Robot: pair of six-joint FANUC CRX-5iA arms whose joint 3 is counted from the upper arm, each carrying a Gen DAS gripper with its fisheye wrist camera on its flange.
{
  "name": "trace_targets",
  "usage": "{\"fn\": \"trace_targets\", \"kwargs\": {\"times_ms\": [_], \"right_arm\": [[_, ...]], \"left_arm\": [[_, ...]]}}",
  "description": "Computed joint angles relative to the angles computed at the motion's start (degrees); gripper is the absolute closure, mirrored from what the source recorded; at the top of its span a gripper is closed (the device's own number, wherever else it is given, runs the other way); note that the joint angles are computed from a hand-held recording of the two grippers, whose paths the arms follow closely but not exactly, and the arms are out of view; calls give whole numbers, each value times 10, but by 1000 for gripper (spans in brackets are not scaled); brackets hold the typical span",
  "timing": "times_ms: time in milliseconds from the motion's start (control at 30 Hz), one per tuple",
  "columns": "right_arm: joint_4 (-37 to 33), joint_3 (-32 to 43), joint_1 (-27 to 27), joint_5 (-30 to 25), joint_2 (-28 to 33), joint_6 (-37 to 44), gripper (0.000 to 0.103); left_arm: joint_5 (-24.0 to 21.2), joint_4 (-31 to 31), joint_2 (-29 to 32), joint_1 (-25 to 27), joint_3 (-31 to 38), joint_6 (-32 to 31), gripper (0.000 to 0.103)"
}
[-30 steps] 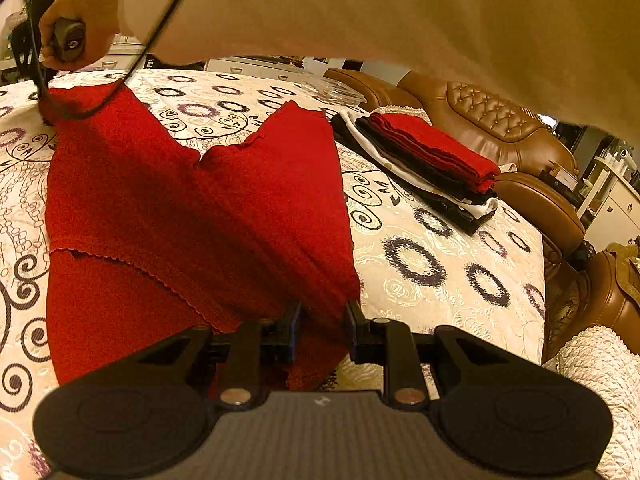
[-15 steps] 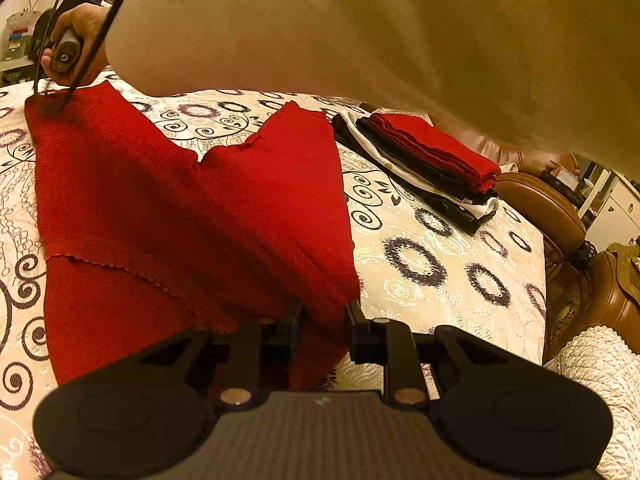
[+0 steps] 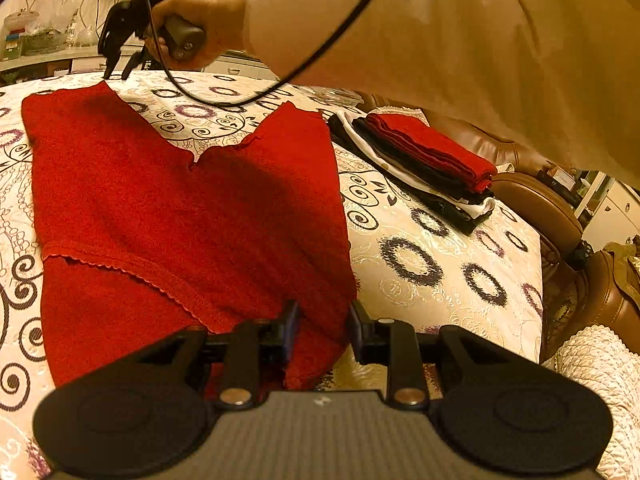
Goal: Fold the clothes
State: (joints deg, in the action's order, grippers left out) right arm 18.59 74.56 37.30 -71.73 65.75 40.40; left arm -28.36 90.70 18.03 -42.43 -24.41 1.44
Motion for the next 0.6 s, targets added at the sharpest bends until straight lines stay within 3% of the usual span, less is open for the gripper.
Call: {"fn": "trace_targets", "kwargs": {"times_ms": [100, 233, 400, 467, 600], "right_arm": [[-19, 21, 5, -5, 12, 30, 73], [-83, -103, 14, 93, -66, 99, 74], [-146, -155, 47, 83, -115, 262, 74], [-154, -166, 61, 76, -127, 293, 74], [-117, -104, 82, 24, -82, 294, 75]], "left_arm": [[2, 0, 0, -1, 0, -1, 72], [4, 0, -1, -2, 0, -1, 72], [7, 0, -1, -3, 0, -2, 72], [10, 0, -2, -4, -1, -3, 72], [20, 1, -5, -8, -3, -8, 72]]}}
